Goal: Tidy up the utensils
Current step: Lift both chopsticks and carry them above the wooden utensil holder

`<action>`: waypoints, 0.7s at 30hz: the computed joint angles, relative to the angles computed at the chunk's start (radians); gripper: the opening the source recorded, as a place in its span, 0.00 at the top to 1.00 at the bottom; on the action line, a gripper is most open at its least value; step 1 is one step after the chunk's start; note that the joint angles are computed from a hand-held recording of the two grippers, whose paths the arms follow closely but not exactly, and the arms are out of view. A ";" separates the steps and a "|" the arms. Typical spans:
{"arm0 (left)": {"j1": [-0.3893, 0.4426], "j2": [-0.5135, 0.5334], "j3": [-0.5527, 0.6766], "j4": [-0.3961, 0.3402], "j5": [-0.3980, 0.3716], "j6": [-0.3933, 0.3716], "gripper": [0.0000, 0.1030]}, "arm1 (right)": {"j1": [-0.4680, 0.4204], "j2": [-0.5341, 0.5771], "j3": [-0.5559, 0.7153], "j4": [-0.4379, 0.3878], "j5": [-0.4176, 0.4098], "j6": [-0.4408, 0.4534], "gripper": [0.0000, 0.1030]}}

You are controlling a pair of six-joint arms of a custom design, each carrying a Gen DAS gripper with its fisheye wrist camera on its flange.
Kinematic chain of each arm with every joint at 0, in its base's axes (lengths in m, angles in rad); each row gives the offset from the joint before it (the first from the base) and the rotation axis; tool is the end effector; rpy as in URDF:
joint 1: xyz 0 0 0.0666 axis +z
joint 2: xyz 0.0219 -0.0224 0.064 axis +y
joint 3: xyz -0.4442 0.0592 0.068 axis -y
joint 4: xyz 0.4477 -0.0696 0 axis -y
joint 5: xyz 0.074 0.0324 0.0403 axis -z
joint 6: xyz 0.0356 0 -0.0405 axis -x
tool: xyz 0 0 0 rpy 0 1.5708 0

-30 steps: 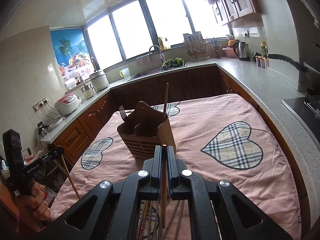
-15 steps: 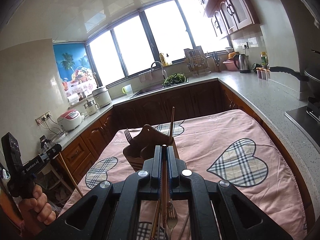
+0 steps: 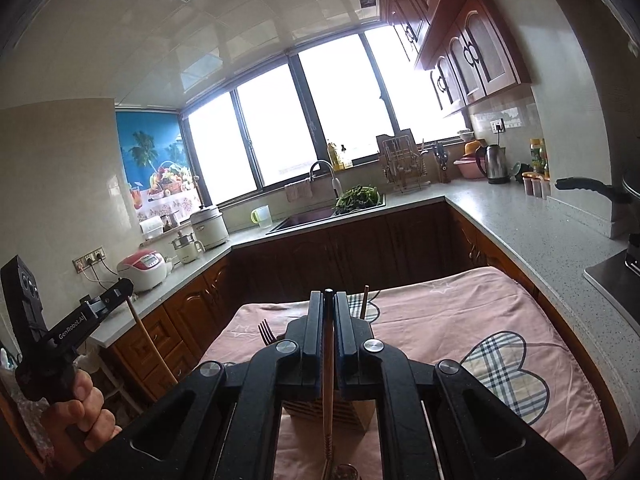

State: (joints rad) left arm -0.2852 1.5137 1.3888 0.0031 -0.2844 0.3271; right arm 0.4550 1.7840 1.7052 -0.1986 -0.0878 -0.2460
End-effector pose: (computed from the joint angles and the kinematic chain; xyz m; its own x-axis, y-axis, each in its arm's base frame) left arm 0.5938 -0.1641 0.5088 -0.1113 -0.2887 -0.9509 -0.0348 0.9574 -0.2866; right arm 0.6580 0.3250 0.4849 -0.3636 0.0922 -0.9270 -0.4382 0.8612 0.2575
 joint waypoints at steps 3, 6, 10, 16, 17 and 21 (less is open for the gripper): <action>0.008 0.029 0.037 0.011 0.001 0.002 0.96 | -0.001 0.022 0.035 0.017 0.003 -0.007 0.96; 0.016 0.056 0.070 0.028 0.000 0.011 0.96 | -0.001 0.047 0.073 0.031 0.006 -0.009 0.96; 0.025 0.092 0.110 0.047 -0.005 0.014 0.96 | 0.000 0.083 0.125 0.040 0.015 0.001 0.96; 0.037 0.150 0.167 0.054 -0.011 0.014 0.96 | 0.002 0.129 0.181 0.049 0.032 0.004 0.96; 0.039 0.160 0.179 0.045 -0.005 0.020 0.96 | 0.002 0.135 0.187 0.051 0.036 0.005 0.96; 0.044 0.194 0.208 0.043 -0.004 0.037 0.96 | 0.000 0.160 0.216 0.049 0.047 0.011 0.96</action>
State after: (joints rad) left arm -0.2409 1.7079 1.5969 0.0460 -0.2888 0.3638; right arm 0.4552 1.9435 1.9208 -0.1499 -0.0412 -0.2352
